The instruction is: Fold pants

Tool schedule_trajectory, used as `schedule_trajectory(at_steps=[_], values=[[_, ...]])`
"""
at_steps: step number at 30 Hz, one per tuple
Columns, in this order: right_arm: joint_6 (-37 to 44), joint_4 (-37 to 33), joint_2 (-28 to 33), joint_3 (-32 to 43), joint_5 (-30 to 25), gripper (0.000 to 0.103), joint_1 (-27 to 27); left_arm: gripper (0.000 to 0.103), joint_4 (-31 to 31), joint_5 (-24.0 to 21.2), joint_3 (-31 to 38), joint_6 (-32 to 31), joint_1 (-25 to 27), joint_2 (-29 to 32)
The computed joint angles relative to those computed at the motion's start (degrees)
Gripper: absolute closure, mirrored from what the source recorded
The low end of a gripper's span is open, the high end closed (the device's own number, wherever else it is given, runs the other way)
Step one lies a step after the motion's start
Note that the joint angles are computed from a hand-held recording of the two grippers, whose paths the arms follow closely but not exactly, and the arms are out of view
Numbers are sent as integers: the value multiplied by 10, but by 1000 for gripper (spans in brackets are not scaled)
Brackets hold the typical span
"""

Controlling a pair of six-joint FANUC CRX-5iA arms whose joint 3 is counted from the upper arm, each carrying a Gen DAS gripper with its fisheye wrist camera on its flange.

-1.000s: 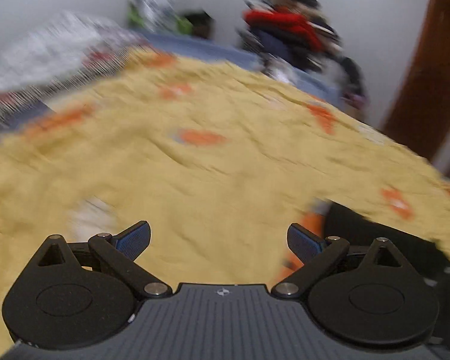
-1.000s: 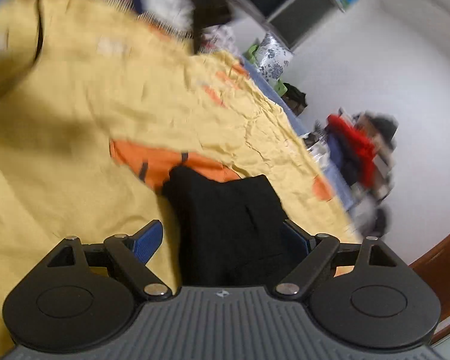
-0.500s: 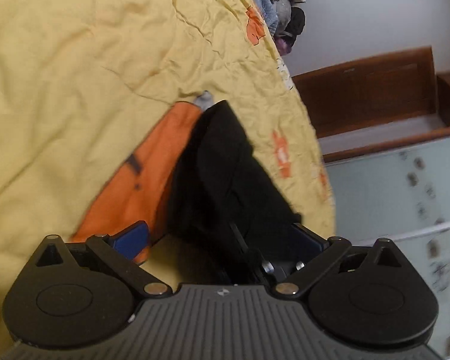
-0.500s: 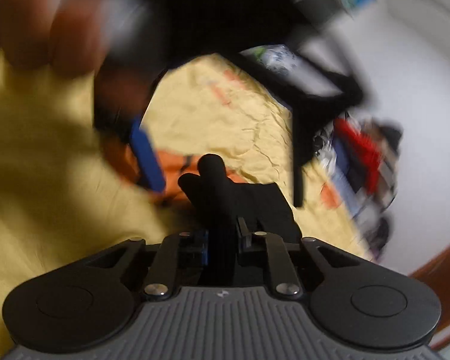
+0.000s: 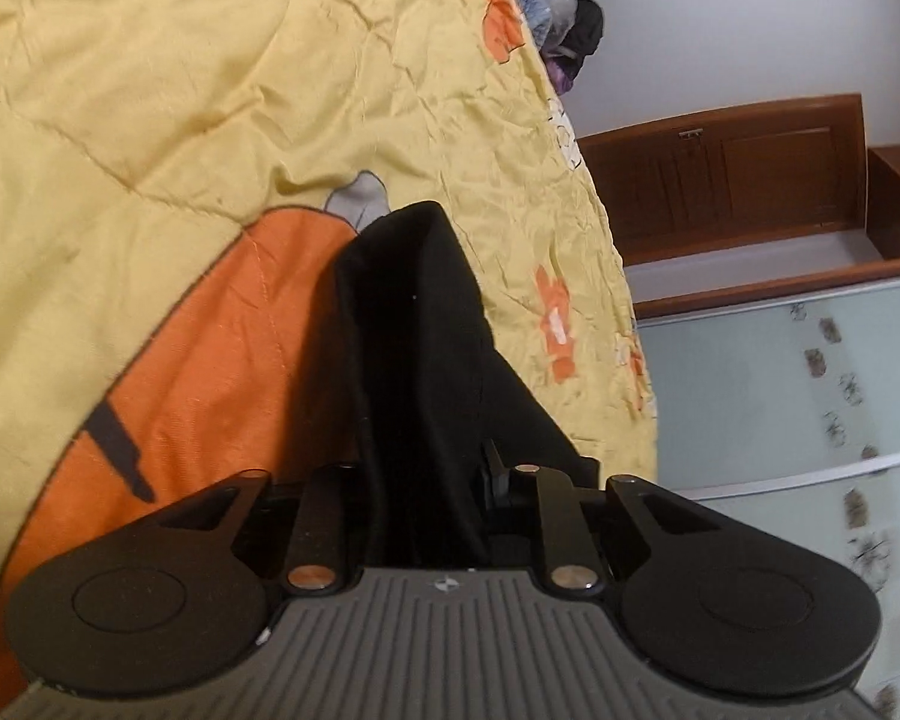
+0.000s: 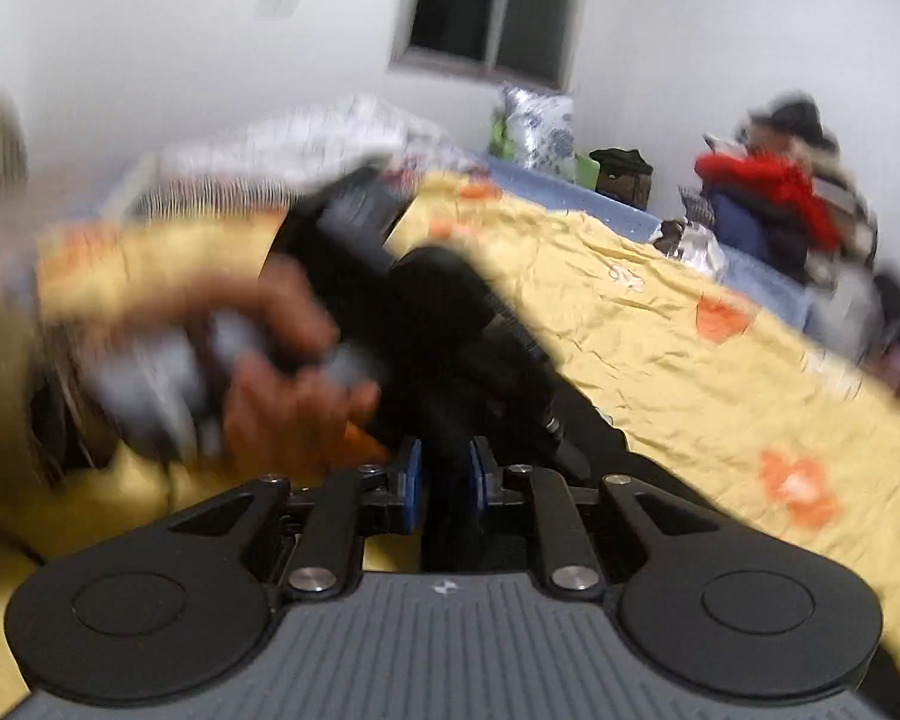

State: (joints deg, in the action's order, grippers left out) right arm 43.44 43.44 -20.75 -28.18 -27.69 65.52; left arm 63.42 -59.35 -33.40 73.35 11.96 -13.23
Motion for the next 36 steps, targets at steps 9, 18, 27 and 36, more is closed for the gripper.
schedule_trajectory(at_steps=[9,18,27,36], values=[[-90,39,60,21,-37,87,-42,82,-220,130,50,82,-77,-104],[-255,193,-50,-70,-4,87,-69,74,-439,180,161,231,-236,-120],[-309,185,-209,-156,-67,87,-81,69,-607,190,288,359,-434,-21],[-338,126,-372,-219,-191,87,-78,64,-635,202,371,343,-545,106]])
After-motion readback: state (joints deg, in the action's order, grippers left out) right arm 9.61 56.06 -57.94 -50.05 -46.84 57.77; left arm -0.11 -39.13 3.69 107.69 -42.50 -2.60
